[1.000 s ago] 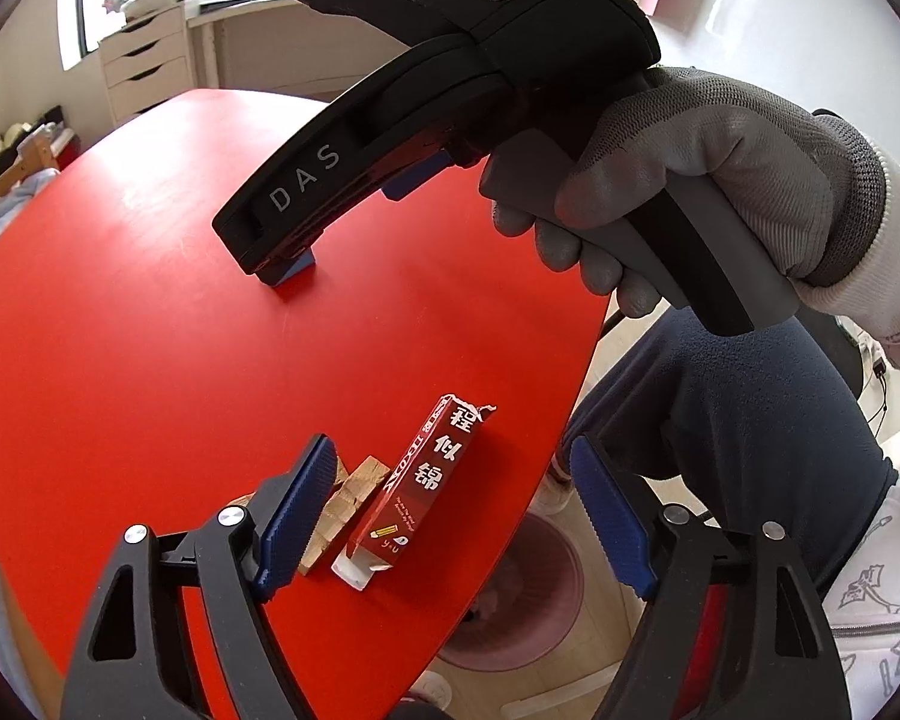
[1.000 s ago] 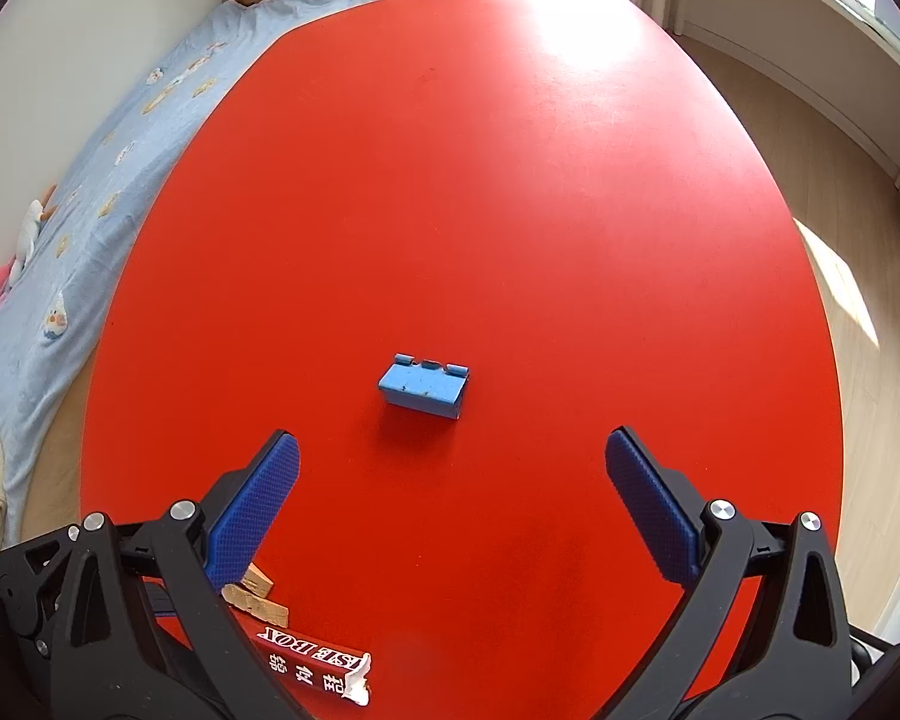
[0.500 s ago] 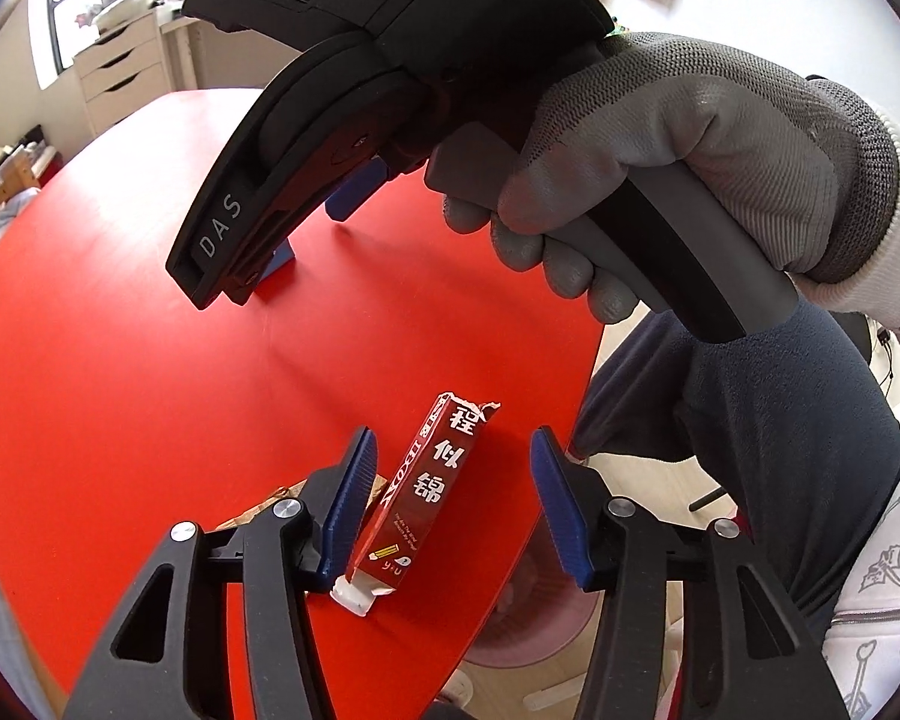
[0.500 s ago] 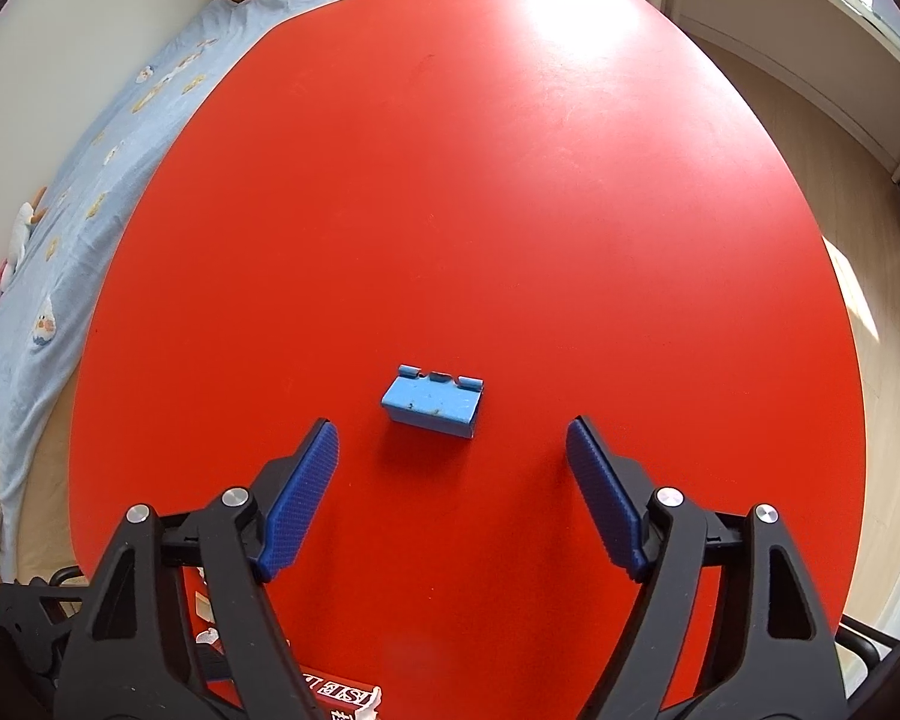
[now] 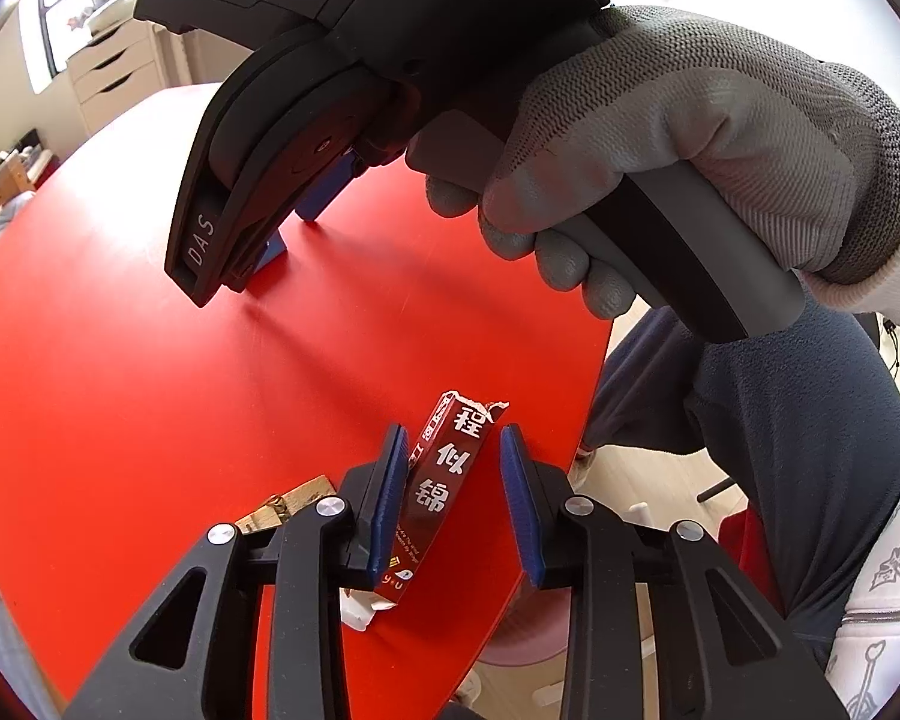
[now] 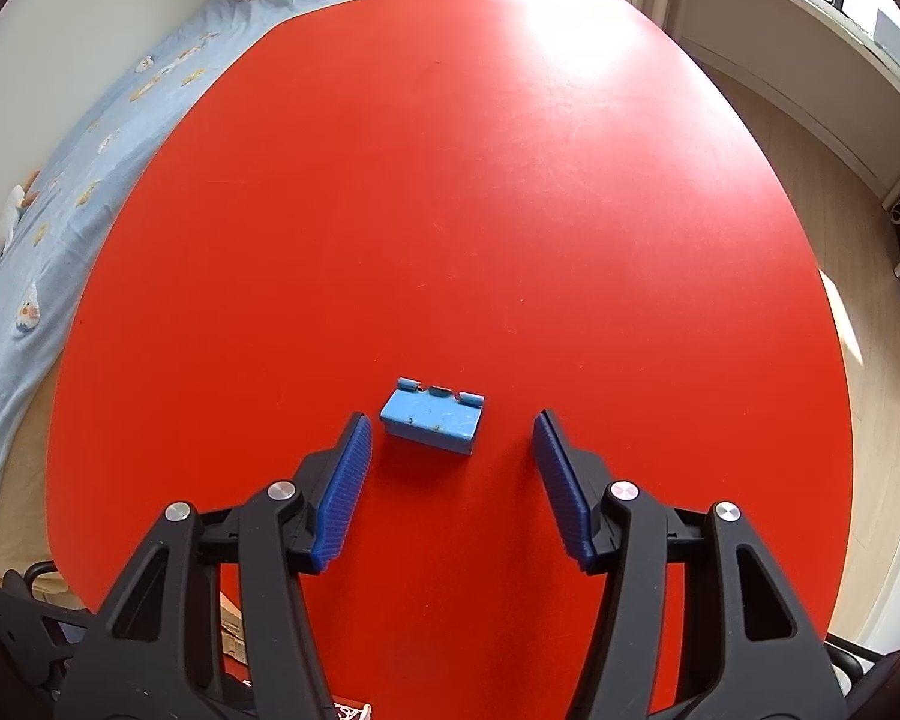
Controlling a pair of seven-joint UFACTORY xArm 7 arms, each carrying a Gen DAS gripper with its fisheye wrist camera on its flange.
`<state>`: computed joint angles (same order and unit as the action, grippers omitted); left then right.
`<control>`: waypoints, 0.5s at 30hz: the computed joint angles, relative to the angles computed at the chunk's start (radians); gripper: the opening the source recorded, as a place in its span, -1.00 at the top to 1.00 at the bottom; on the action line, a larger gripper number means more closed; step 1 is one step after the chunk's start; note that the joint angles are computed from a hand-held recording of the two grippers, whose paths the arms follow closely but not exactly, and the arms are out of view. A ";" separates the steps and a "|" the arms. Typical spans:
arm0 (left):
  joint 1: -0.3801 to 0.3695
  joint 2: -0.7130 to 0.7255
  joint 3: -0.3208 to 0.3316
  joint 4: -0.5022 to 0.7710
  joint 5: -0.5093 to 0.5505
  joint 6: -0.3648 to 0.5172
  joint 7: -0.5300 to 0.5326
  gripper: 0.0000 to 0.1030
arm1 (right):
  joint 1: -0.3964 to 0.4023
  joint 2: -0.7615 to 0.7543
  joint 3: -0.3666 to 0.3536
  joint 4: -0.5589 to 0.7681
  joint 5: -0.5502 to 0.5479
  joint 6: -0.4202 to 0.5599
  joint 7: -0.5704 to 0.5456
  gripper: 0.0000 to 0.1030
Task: Collect trash
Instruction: 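Grasp the red printed wrapper with the left tool while the right tool grasps the blue block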
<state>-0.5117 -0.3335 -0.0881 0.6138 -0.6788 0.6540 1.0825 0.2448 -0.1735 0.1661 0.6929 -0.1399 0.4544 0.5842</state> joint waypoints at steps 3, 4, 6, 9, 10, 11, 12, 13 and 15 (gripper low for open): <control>0.000 -0.001 0.001 -0.004 -0.002 -0.004 0.003 0.47 | -0.004 0.003 0.005 0.002 -0.022 0.000 0.016 0.11; 0.000 -0.001 0.000 -0.005 -0.003 -0.005 0.002 0.49 | -0.004 0.002 0.004 0.002 -0.024 0.000 0.015 0.17; -0.001 -0.001 0.002 -0.005 -0.007 -0.008 0.005 0.54 | -0.003 0.000 0.002 -0.002 -0.021 -0.002 0.013 0.32; 0.001 0.002 0.005 -0.002 -0.010 -0.006 0.008 0.61 | -0.002 -0.002 0.001 -0.008 -0.019 -0.010 0.005 0.37; 0.001 0.002 0.004 -0.002 -0.011 -0.007 0.008 0.63 | -0.002 0.000 0.002 -0.008 -0.020 -0.014 0.004 0.37; 0.002 0.000 0.003 -0.002 -0.009 -0.009 0.007 0.64 | -0.001 -0.002 0.001 -0.010 -0.019 -0.018 0.001 0.37; 0.003 0.001 0.002 -0.003 -0.009 -0.013 0.005 0.64 | -0.001 0.000 0.001 -0.010 -0.019 -0.021 0.001 0.38; 0.004 0.001 0.003 -0.001 -0.009 -0.015 0.002 0.65 | 0.000 0.000 0.001 -0.011 -0.016 -0.025 -0.003 0.38; 0.005 0.001 0.004 -0.001 -0.011 -0.019 0.000 0.66 | 0.001 -0.004 0.001 -0.013 -0.013 -0.027 -0.008 0.38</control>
<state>-0.5066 -0.3327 -0.0839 0.6133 -0.6899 0.6349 1.0820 0.2461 -0.1772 0.1669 0.6798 -0.1530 0.4277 0.5760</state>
